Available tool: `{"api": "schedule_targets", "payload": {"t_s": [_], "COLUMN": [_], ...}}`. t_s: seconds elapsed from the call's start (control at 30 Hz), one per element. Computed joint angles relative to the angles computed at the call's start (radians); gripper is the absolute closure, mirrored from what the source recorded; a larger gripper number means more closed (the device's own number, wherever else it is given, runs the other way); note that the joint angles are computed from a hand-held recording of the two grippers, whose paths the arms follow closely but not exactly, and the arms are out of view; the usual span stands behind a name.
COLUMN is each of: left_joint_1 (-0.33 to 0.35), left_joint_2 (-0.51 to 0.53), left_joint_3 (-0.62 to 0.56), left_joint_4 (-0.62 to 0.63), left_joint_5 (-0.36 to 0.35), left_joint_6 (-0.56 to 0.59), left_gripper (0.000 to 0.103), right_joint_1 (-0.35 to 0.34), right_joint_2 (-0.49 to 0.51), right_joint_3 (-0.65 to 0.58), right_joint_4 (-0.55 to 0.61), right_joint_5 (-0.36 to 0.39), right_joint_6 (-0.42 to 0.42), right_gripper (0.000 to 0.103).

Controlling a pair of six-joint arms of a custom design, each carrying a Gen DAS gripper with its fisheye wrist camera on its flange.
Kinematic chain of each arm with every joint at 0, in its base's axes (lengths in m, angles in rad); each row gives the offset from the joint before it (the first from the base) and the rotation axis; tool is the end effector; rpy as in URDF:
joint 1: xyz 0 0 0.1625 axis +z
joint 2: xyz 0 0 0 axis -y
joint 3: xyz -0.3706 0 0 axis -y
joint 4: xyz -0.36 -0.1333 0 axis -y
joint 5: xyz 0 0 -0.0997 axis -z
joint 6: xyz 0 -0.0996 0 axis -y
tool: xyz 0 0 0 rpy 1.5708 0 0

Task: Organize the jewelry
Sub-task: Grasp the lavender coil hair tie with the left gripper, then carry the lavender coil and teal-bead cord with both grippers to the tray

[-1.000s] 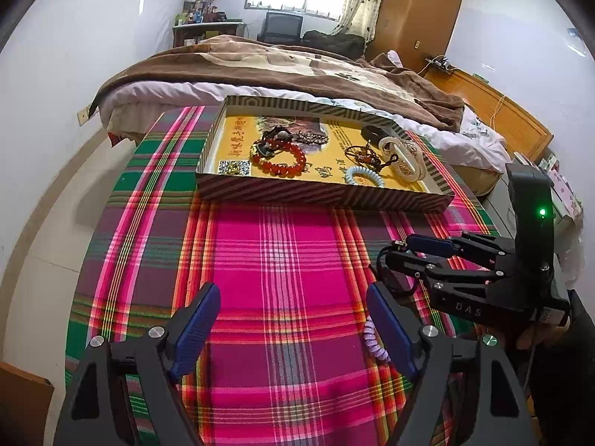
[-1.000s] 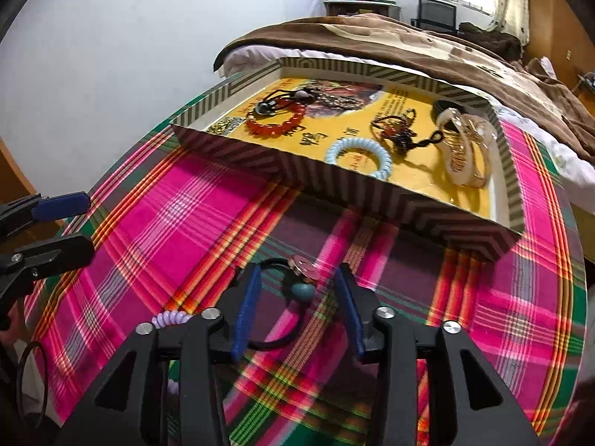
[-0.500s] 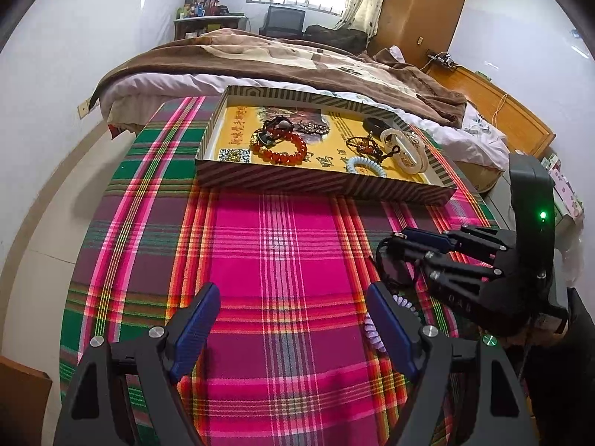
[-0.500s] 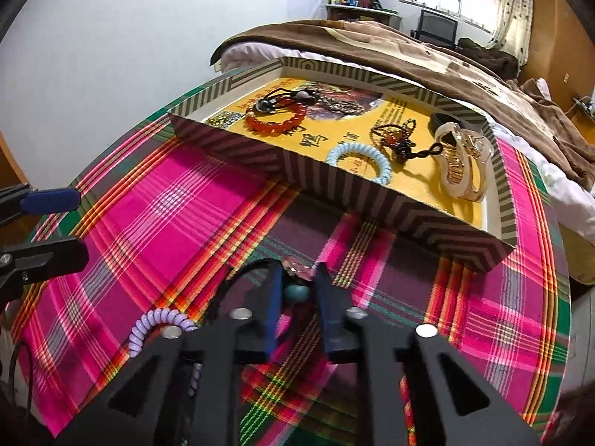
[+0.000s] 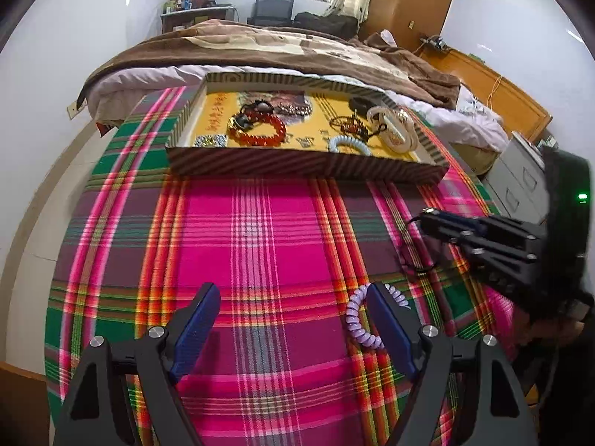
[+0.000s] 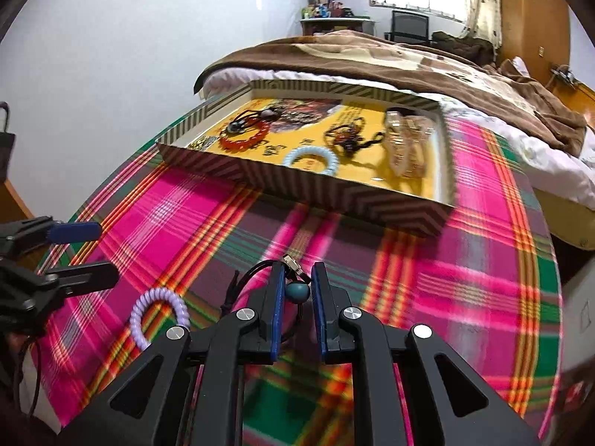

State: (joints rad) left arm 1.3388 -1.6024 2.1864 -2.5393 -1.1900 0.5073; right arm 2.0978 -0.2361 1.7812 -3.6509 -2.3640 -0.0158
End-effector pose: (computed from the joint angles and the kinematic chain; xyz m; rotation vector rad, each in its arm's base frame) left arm 0.0702 -0.4438 0.2861 0.8746 2.5355 -0.4459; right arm 0.3008 -0.3930 -0.1200 0.3721 -2.3490 0.8767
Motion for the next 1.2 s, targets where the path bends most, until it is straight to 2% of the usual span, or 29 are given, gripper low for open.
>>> {"api": "schedule_targets", "payload": {"t_s": [0.23, 0.4, 0.73, 0.8, 0.87, 1.0, 1.2], "left_joint_1": [-0.014, -0.024, -0.031, -0.040, -0.057, -0.052, -0.043], "left_joint_2": [0.014, 0.039, 0.044, 0.044, 0.046, 0.042, 0.038], "left_joint_3": [0.025, 0.043, 0.079, 0.096, 0.120, 0.120, 0.112], "left_joint_4": [-0.005, -0.043, -0.093, -0.126, -0.172, -0.182, -0.179], "left_joint_5": [0.009, 0.037, 0.043, 0.067, 0.108, 0.097, 0.081], "left_joint_6": [0.008, 0.020, 0.058, 0.076, 0.103, 0.120, 0.138], "left_gripper": [0.023, 0.023, 0.024, 0.030, 0.040, 0.053, 0.078], "right_joint_1": [0.026, 0.044, 0.056, 0.057, 0.057, 0.058, 0.060], "right_joint_2": [-0.033, -0.046, -0.051, -0.049, -0.045, -0.041, -0.040], "right_joint_3": [0.091, 0.132, 0.166, 0.164, 0.160, 0.159, 0.160], "right_joint_4": [-0.100, -0.135, -0.173, -0.174, -0.172, -0.170, -0.160], "right_joint_5": [-0.029, -0.053, -0.061, -0.059, -0.058, -0.059, -0.069], "right_joint_6": [0.015, 0.033, 0.063, 0.064, 0.065, 0.078, 0.091], "right_gripper": [0.088, 0.088, 0.088, 0.088, 0.088, 0.088, 0.088]}}
